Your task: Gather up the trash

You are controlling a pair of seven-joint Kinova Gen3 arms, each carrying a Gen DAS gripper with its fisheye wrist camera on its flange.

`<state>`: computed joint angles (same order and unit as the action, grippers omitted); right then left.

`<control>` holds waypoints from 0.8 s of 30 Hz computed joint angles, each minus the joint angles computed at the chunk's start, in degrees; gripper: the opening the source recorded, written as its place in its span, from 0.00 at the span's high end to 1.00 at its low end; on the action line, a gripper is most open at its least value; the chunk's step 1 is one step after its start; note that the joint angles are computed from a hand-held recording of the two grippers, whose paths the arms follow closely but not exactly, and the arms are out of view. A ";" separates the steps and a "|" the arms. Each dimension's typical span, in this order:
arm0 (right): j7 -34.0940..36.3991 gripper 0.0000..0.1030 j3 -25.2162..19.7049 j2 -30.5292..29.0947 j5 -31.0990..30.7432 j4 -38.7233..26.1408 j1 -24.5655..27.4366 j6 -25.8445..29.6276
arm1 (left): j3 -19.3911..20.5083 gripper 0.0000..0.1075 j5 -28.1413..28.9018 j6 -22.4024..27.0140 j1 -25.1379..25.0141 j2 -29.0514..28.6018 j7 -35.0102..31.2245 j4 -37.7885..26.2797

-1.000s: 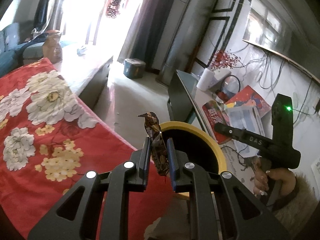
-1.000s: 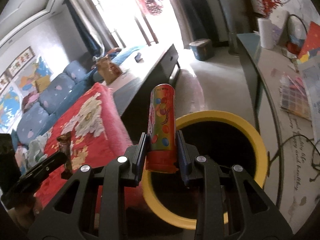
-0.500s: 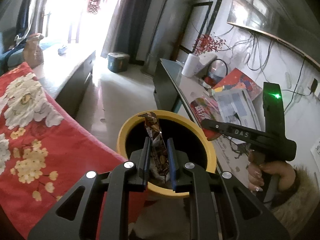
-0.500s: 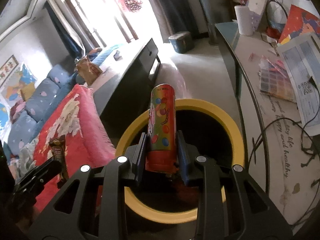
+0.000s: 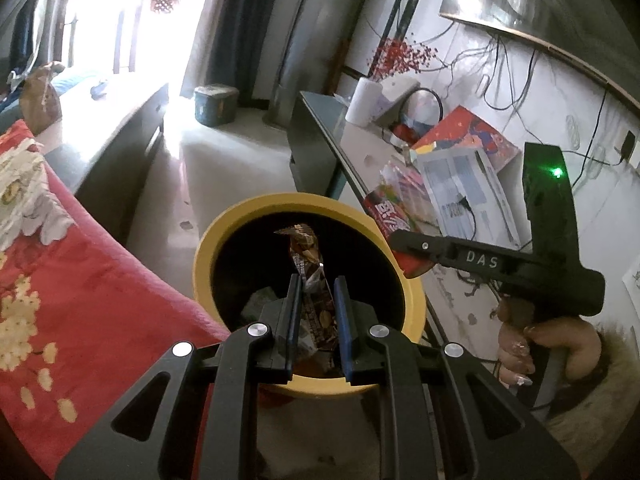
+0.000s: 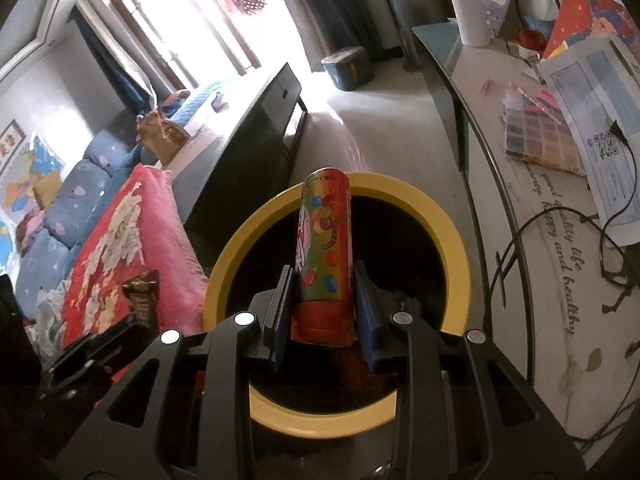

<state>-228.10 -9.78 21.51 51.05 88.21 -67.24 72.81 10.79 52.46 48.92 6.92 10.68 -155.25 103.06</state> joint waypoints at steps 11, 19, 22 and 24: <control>-7.96 0.60 -0.99 -1.96 -0.56 4.53 0.81 -2.90 | 2.89 0.61 -3.60 -3.94 3.28 4.93 2.33 -3.36; -1.51 0.31 -1.27 1.12 -5.18 -3.41 -1.04 9.95 | 3.40 0.20 -4.68 -4.96 1.81 5.13 5.19 -4.09; 1.06 0.23 -0.54 2.24 -5.30 -6.05 -2.37 13.18 | 2.76 0.12 -5.11 -6.42 1.44 3.74 6.42 -3.49; 2.05 0.22 -0.12 2.63 -4.62 -7.32 -3.20 14.25 | 2.22 0.11 -5.26 -6.29 0.74 2.95 7.40 -3.47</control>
